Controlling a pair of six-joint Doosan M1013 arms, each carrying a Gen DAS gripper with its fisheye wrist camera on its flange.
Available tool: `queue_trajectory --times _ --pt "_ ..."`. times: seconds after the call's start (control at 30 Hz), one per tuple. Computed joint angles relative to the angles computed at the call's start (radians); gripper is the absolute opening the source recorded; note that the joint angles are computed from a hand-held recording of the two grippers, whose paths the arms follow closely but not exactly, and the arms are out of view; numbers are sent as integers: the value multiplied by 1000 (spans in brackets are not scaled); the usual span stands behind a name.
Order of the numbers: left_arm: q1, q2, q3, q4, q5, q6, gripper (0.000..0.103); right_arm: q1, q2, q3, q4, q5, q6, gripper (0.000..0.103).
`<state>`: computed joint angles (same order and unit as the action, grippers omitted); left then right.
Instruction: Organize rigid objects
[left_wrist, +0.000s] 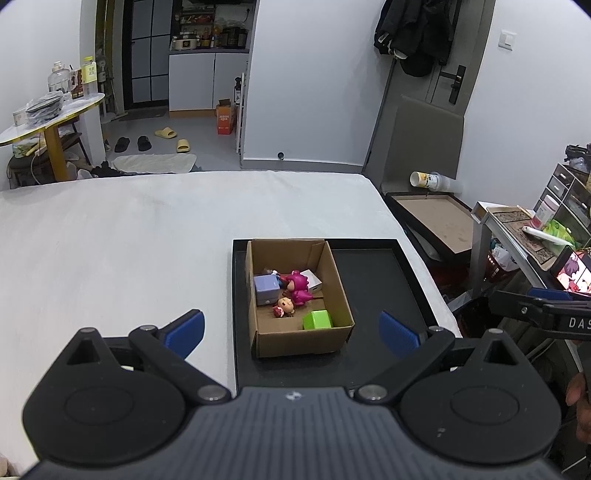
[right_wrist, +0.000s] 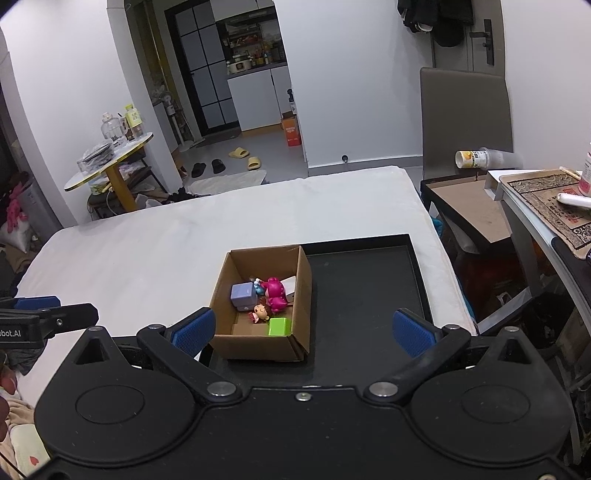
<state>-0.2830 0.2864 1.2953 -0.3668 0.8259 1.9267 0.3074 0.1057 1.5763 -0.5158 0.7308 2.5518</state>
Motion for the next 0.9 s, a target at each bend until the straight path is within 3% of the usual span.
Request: queue_trajectory --times 0.9 --pt "4 -7 1 10 3 -18 100 -4 -7 4 14 -7 -19 103"
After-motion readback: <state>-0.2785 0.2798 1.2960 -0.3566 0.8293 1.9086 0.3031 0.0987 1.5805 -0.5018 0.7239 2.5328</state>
